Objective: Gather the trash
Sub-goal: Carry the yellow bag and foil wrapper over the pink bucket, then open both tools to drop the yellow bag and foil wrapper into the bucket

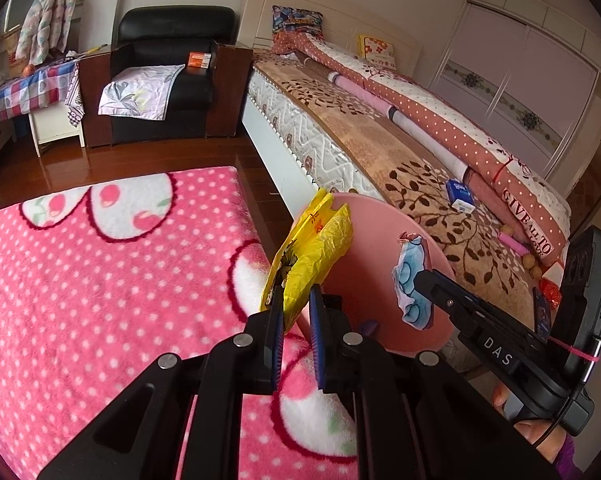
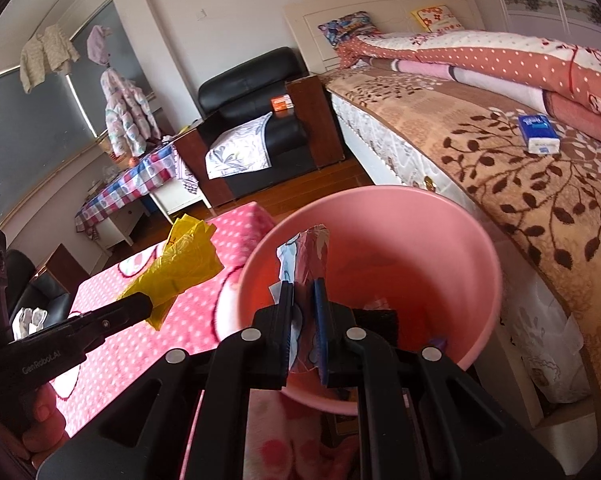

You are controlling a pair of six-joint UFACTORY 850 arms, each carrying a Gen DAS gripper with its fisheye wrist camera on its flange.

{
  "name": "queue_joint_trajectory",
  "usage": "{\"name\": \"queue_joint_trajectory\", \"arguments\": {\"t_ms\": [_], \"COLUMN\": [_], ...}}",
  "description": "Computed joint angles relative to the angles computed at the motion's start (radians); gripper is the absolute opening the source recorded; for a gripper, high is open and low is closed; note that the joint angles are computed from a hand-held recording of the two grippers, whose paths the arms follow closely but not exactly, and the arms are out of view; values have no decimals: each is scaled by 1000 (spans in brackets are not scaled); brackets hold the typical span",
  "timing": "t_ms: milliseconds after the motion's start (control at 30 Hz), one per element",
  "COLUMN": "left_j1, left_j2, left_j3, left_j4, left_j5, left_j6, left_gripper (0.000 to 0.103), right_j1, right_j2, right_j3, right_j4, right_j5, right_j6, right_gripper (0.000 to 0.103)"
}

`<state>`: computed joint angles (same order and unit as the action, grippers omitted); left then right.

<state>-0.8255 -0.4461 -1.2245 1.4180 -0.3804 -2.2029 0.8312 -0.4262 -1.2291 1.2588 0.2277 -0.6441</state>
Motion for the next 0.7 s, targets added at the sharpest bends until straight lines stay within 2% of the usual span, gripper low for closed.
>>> {"name": "queue_joint_trajectory", "arguments": {"t_ms": [700], "left_j1": [23], "left_j2": [-146], "left_j3": [-169], "left_j4": [-223], "left_j5": [50], "left_j6": [266], "left_gripper": [11], "right_j1": [-54], "right_j2": [-41], "right_j3": [-2], "right_j4": [63], "right_j5": [-19], "right_j6": [-48], "right_gripper": [11]}}
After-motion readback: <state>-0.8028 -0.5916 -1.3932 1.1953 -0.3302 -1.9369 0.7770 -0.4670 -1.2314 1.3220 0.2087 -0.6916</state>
